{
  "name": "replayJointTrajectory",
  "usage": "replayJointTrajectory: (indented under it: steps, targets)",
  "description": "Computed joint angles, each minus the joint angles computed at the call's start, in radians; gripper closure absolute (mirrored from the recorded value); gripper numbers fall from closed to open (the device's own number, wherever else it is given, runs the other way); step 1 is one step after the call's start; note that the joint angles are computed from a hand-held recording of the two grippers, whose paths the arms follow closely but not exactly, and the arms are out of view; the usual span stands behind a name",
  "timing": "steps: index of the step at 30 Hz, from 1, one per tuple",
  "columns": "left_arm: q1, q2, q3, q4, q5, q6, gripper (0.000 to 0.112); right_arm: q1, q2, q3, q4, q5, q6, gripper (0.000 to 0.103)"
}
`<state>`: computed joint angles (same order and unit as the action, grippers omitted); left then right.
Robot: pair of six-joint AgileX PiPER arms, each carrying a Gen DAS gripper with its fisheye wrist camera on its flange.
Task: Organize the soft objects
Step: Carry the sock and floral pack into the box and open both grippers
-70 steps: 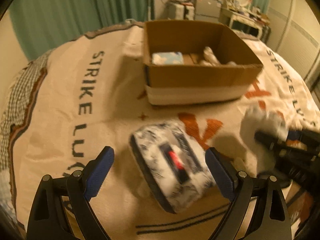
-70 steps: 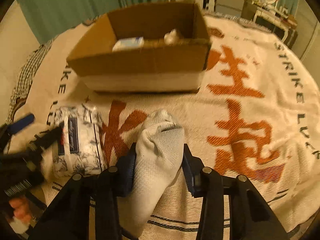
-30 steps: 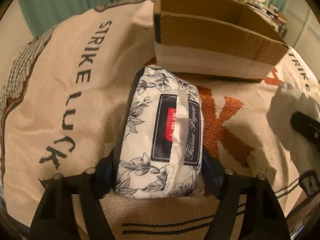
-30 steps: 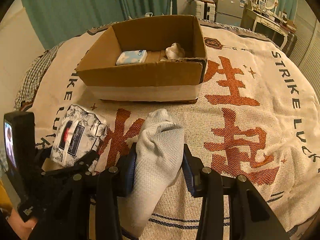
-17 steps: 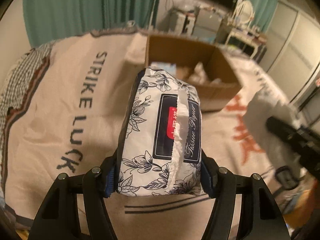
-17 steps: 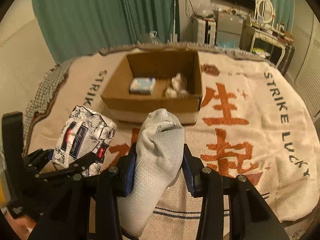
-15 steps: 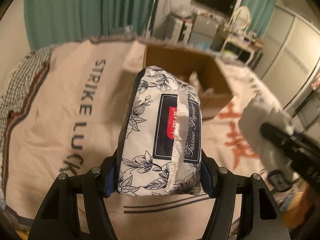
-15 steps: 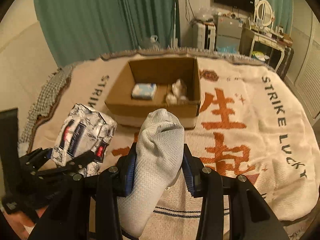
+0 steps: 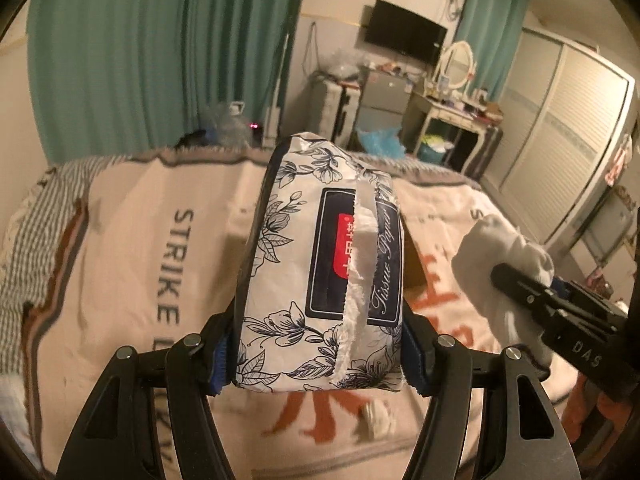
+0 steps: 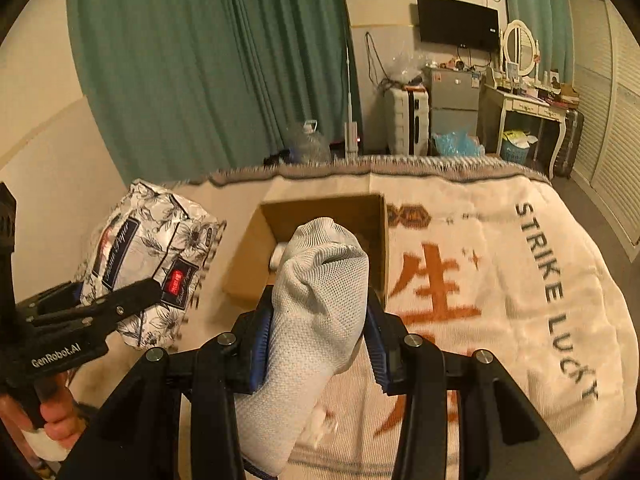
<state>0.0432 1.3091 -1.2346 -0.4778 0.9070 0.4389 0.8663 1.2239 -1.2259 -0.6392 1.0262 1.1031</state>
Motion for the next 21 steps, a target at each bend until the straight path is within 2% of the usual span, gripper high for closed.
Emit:
replayJointTrajectory:
  steps: [4,8,12,18,20,21]
  targets:
    - [-0.062,0.132,-0.09,0.056,-0.071,-0.056,0.048,-0.225,0.087,-0.056,0.139,-0.157,-0.197,0.063]
    - [-0.122,0.263,-0.151,0.123,-0.143,-0.088,0.048,-0.36,0.214,-0.111,0.258,-0.269,-0.358,0.063]
    - [-0.154,0.409,-0.197,0.151,-0.191,-0.106,0.048,-0.439,0.36,-0.157,0.342,-0.348,-0.48,0.063]
    - [-0.19,0.53,-0.241,0.183,-0.237,-0.14,0.047,-0.51,0.503,-0.193,0.441,-0.444,-0.569,0.063]
    - [-0.198,0.537,-0.23,0.164,-0.261,-0.117,0.041,-0.518,0.536,-0.211,0.448,-0.465,-0.568,0.06]
    - [-0.21,0.53,-0.207,0.189,-0.301,-0.126,0.038,-0.519,0.541,-0.213,0.442,-0.467,-0.562,0.059]
